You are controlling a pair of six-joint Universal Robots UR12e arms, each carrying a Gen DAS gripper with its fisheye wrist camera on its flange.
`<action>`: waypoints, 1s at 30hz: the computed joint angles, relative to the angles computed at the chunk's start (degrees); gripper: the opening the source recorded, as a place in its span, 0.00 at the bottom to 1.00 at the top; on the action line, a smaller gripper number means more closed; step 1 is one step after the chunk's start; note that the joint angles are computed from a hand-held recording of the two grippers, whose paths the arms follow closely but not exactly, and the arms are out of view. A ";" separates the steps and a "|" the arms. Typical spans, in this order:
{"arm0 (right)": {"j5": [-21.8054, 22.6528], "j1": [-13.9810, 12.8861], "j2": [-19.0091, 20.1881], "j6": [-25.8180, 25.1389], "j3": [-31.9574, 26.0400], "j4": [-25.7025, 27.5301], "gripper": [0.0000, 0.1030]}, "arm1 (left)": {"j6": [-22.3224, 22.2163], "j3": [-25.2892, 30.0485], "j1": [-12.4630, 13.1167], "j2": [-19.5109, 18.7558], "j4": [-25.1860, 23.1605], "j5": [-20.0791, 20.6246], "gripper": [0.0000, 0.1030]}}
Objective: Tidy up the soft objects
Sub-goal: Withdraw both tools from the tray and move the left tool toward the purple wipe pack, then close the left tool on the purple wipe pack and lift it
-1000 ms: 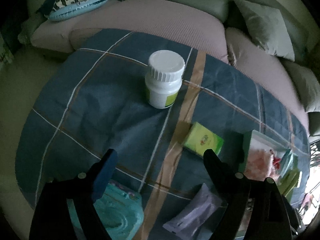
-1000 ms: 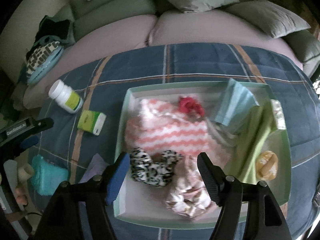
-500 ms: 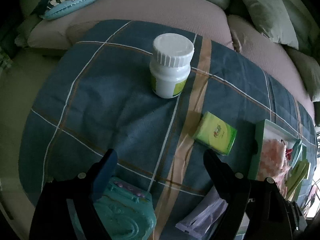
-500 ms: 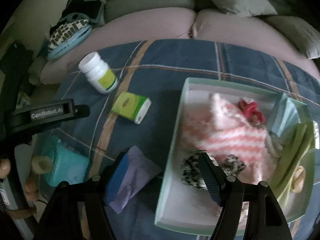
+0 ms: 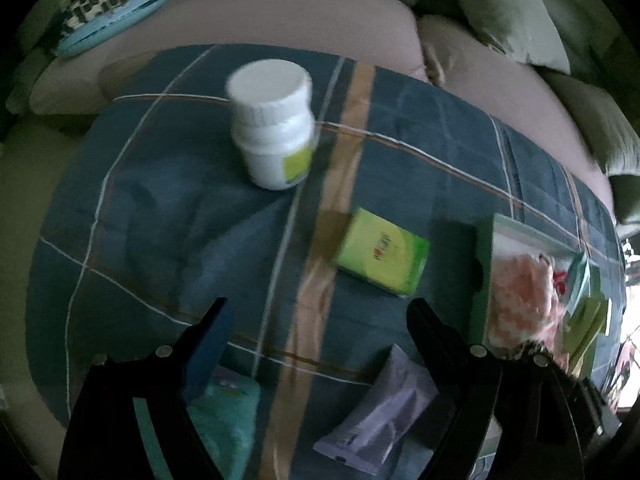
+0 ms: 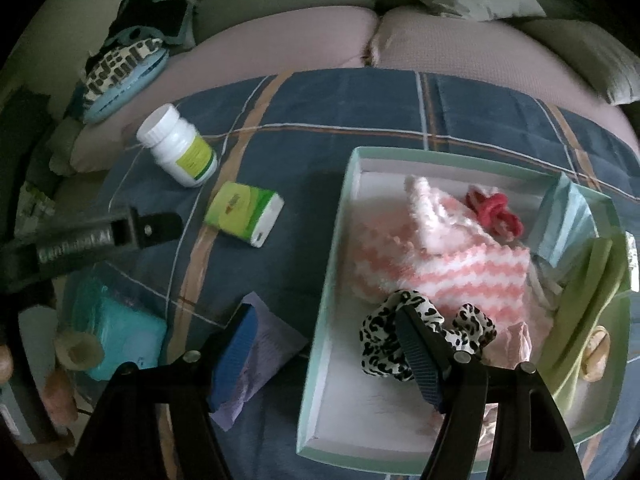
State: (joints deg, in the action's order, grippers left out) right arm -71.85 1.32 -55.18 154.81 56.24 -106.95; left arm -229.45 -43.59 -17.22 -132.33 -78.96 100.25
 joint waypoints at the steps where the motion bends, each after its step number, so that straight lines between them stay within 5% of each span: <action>1: -0.24 -0.15 0.11 0.37 -0.21 -0.12 0.73 | 0.47 0.24 -0.10 -0.23 0.23 -0.52 0.86; 7: -0.32 -1.17 0.40 1.54 -1.32 0.03 0.73 | 1.87 2.07 -0.76 -1.45 -0.02 -1.43 0.85; 18: 6.26 -3.61 -0.11 4.49 -2.16 -0.23 0.73 | 3.35 1.62 -1.82 -1.40 0.33 -2.18 0.85; 30: 5.19 -3.88 0.68 5.19 -3.53 1.51 0.73 | 7.47 4.63 -3.28 -3.74 -6.51 -3.62 0.85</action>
State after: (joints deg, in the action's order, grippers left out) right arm -66.65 -2.56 -54.50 159.99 52.71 -105.44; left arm -221.99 -38.96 -20.50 -136.07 -85.47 96.63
